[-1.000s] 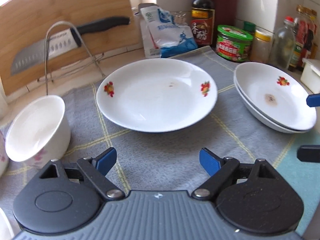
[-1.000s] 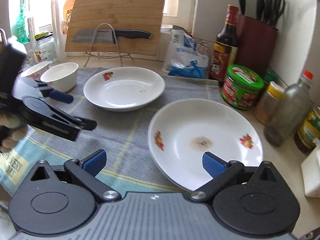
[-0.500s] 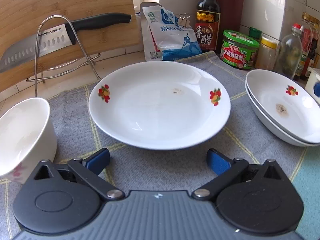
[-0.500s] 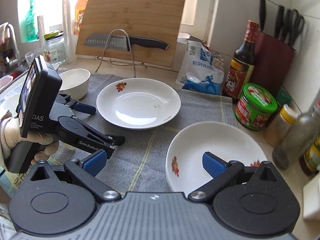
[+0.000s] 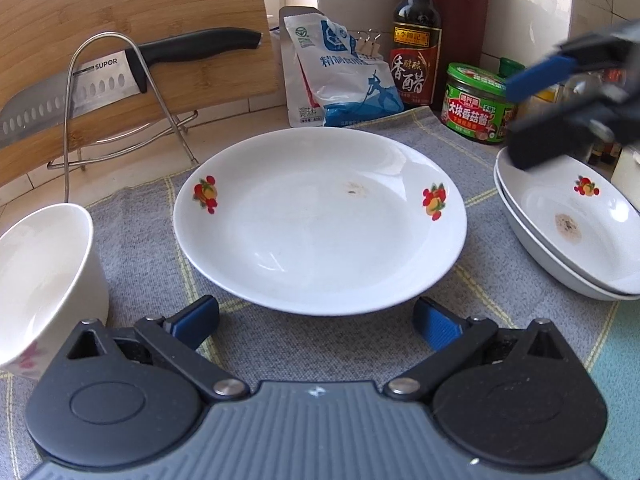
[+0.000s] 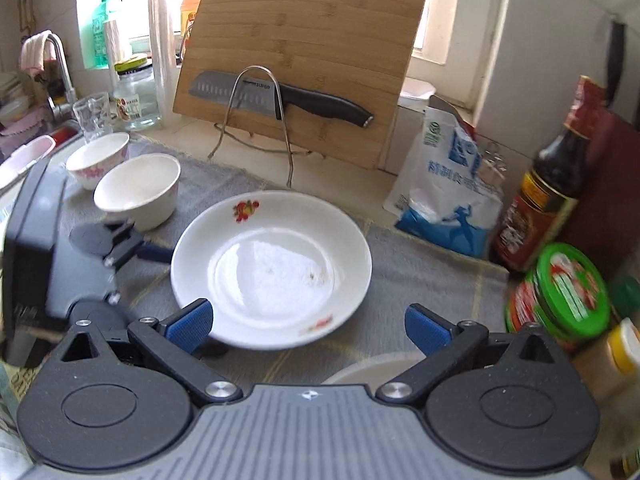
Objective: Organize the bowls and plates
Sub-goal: 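Move both tools back toward the white plate in the middle of the towel, then close the right tool on the rim of the white fruit-print plate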
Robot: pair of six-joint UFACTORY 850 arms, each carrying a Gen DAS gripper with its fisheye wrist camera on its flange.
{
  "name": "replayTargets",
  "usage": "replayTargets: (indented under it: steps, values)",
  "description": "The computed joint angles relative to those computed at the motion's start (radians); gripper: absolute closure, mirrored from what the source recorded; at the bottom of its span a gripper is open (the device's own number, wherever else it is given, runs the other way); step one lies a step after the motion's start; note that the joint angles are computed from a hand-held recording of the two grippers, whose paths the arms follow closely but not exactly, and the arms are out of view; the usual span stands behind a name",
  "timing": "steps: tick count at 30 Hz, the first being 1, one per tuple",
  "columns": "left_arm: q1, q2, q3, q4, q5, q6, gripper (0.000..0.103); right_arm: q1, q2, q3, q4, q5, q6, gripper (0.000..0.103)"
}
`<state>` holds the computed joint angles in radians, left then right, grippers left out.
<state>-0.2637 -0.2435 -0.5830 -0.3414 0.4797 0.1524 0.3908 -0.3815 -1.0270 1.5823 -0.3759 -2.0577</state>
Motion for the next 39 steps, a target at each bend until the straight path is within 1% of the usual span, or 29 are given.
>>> replayTargets:
  steps: [3,5,7,11,14,17,22,31,35,39]
  values:
    - [-0.007,-0.001,0.005,-0.02,0.018,0.005,0.0,-0.007,-0.085,-0.112,-0.23,-0.047,0.221,0.0]
    - [-0.015,-0.004,0.007,-0.046,0.036,0.014,0.0,-0.005,-0.137,-0.178,-0.338,-0.063,0.333,0.0]
    - [-0.02,-0.006,0.01,-0.06,0.05,0.015,0.0,-0.005,-0.193,-0.248,-0.457,-0.103,0.448,0.0]
    - [-0.023,-0.007,0.016,-0.063,0.07,0.009,0.0,-0.002,-0.292,-0.369,-0.602,-0.168,0.6,0.0]
    - [-0.022,-0.006,0.008,-0.073,0.051,0.021,0.0,-0.001,-0.359,-0.455,-0.681,-0.226,0.681,0.0]
    - [-0.02,-0.004,-0.002,-0.084,0.024,0.04,0.0,-0.001,-0.411,-0.526,-0.73,-0.286,0.731,0.0]
    - [-0.011,-0.006,0.002,-0.04,0.032,0.017,0.0,-0.001,-0.48,-0.625,-0.754,-0.377,0.769,0.0]
    - [-0.002,-0.012,-0.002,0.015,0.034,-0.009,0.0,0.01,-0.515,-0.678,-0.776,-0.408,0.769,0.0]
    - [0.004,-0.014,-0.008,0.042,0.026,-0.02,0.0,0.005,-0.545,-0.723,-0.764,-0.458,0.762,0.0]
    - [0.009,-0.015,-0.012,0.059,0.016,-0.025,0.0,-0.007,-0.586,-0.788,-0.748,-0.528,0.785,0.0]
